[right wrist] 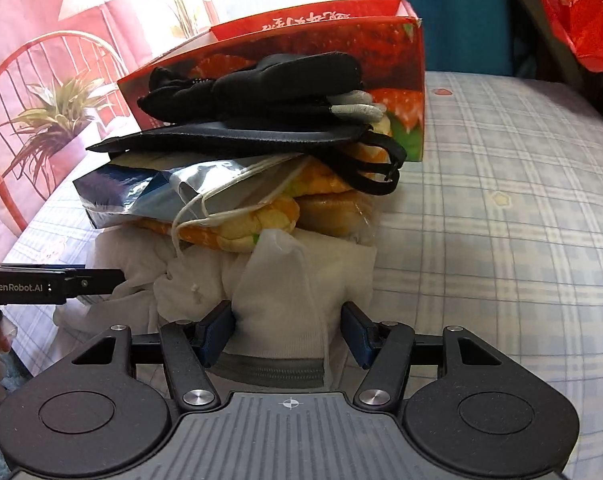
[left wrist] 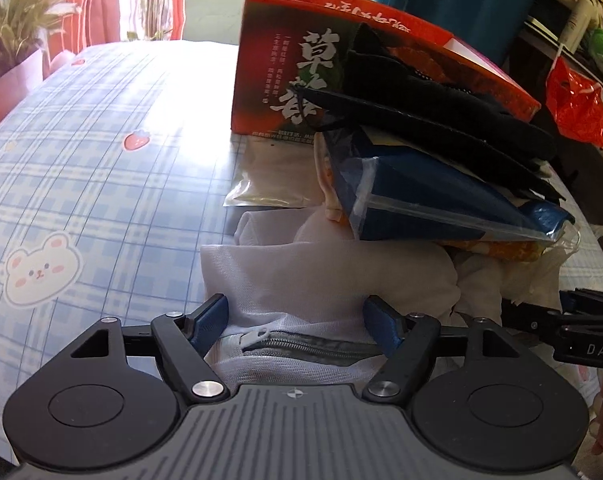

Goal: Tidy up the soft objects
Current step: 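Lower the right tool onto the white cloth and close on it, then lift the white cloth with the right tool and carry it over the box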

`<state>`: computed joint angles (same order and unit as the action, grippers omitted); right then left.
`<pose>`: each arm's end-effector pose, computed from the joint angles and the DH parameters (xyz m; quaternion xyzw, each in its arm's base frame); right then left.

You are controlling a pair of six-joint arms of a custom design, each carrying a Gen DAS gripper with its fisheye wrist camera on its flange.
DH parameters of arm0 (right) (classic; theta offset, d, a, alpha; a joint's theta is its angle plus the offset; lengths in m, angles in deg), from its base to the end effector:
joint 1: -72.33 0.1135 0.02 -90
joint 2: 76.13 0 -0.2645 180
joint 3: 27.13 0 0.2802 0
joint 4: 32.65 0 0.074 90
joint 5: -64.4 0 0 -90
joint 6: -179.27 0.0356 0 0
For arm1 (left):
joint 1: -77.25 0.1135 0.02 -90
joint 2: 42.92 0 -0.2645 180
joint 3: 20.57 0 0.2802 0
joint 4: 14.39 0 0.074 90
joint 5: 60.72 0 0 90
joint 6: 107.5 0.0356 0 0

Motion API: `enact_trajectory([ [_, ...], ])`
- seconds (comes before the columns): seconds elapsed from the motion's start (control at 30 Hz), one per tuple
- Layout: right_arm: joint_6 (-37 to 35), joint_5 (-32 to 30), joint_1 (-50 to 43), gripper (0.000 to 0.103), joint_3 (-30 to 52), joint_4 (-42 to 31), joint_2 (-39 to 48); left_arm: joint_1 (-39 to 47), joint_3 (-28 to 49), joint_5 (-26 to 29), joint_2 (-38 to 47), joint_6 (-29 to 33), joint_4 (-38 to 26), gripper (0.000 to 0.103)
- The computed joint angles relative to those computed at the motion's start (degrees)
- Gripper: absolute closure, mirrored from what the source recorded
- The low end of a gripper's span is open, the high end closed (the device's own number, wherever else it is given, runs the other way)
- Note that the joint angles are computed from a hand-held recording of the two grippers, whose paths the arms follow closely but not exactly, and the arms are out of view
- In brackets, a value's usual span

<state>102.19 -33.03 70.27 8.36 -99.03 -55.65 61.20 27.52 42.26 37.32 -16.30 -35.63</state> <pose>0.1112 0.0006 0.1932 0.1015 0.9365 0.0921 0.3228 0.2642 -0.0843 0.1378 0.1766 0.9273 -0.1467 0.2956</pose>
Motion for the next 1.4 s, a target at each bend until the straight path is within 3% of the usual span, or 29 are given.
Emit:
enact_trajectory([
  [0.13,-0.7,1.1,1.8,0.055,-0.4,1.5,0.8,-0.9,0.1,-0.2,1.6,-0.2,2.5,0.017],
  [0.3,-1.4,0.6,2.1,0.06,-0.4,2.5,1.8,-2.1,0.6,-1.0,3.2,-1.2,3.9,0.016],
  [0.37,-1.6,0.0,1.8,0.063,-0.2,2.5,2.1,-1.5,0.5,0.1,2.5,-1.1,3.3,0.021],
  [0.53,-0.8,0.4,3.0,0.069,0.6,1.8,2.5,-0.1,0.2,5.9,1.6,-1.2,1.9,0.06],
  [0.73,-0.7,0.0,3.5,0.075,2.1,-0.4,2.0,-0.1,-1.0,7.0,-0.4,-0.8,1.2,0.075],
  [0.9,-1.9,-1.6,2.8,0.08,4.5,-3.1,0.6,0.0,-2.4,7.3,-4.3,0.5,-0.4,0.083],
  [1.3,-10.4,-12.5,-6.4,0.084,15.2,-9.7,-1.3,4.9,-5.3,17.9,-19.2,0.0,-2.0,0.097],
  [1.4,-11.6,-11.1,-4.7,0.084,17.8,-9.2,0.3,3.6,-3.7,16.1,-20.0,0.1,-3.4,0.098],
])
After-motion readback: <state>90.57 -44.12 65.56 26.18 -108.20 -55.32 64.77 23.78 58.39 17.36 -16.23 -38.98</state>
